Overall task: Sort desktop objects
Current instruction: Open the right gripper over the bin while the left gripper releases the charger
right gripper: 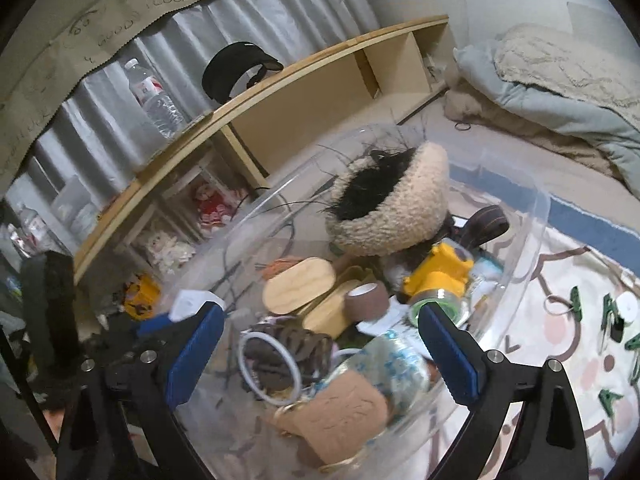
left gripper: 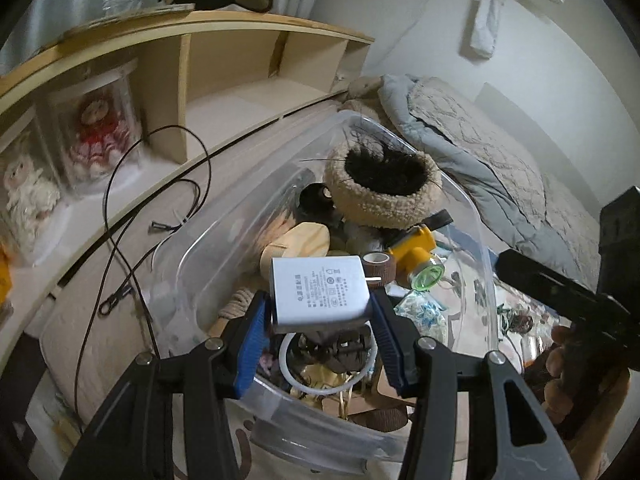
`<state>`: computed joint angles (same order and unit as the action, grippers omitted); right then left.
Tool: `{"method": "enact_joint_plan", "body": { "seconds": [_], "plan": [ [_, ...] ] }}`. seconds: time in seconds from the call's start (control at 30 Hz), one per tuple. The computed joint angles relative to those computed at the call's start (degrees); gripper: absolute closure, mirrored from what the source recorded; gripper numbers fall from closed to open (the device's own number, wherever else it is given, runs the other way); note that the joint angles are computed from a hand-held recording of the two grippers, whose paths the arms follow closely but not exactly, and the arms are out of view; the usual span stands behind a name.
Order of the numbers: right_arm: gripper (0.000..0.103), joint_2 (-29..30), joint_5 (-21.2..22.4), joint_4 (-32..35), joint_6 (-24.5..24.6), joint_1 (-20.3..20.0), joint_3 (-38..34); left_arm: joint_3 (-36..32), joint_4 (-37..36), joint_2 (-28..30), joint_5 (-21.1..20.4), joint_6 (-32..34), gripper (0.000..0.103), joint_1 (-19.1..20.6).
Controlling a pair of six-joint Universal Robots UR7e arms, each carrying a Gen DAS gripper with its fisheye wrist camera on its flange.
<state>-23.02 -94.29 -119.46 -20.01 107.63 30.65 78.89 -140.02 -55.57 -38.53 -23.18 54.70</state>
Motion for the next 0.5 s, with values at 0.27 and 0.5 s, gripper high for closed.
{"method": "enact_joint_plan", "body": {
  "seconds": [0.27,0.5],
  "plan": [
    [0.005,-0.07,0.97,-0.34,0.79,0.56,-0.42,0.77,-4.56,0.62,3.59,0.15,0.052,-0.24],
    [0.005,-0.8,1.5,-1.08,0.5,0.79,0.69,0.91,-8.2,2.19,13.4,3.86,0.038,-1.57]
  ]
}}
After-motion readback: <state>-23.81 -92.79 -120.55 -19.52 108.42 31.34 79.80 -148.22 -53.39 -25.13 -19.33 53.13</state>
